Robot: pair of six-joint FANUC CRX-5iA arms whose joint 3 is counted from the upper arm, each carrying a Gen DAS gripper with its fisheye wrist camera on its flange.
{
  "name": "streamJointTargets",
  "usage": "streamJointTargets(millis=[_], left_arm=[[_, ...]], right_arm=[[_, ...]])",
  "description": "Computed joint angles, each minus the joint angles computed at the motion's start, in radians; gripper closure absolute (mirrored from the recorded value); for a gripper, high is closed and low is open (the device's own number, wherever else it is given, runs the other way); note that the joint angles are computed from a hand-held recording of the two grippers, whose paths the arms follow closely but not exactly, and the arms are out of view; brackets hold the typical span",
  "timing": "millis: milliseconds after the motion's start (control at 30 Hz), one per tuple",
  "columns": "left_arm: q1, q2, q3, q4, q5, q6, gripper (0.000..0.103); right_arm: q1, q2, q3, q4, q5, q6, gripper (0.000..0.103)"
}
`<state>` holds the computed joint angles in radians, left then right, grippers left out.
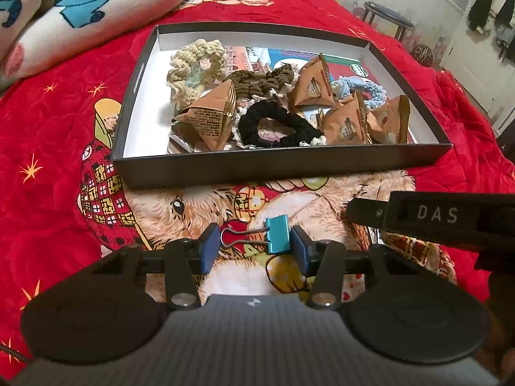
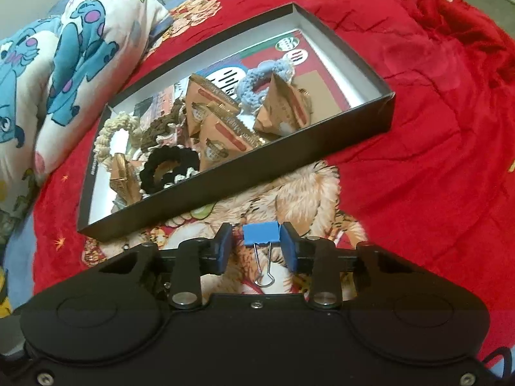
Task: Organize objects
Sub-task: 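Close right tool on the blue binder clip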
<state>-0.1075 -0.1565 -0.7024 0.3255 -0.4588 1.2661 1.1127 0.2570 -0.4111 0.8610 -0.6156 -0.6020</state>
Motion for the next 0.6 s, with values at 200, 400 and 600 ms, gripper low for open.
streamJointTargets(millis=[200,400,600], left_arm=[[0.004,-0.001,0.000,0.008,-0.003,-0.004,0.051],[0.009,-0.005,0.001,0.009,-0.008,0.003,0.051],[0.016,-0.023,-0.008,0.027,-0.008,-0.011,0.051]], right_arm=[[-0.012,-0.007,-0.021,0.022,0.032,-0.047,0.078],[-0.040,-0.033,-0.078,0.126,0.110,-0.167,0.079],[-0.058,-0.049,-0.110,0.231,0.148,-0.252,0.079]])
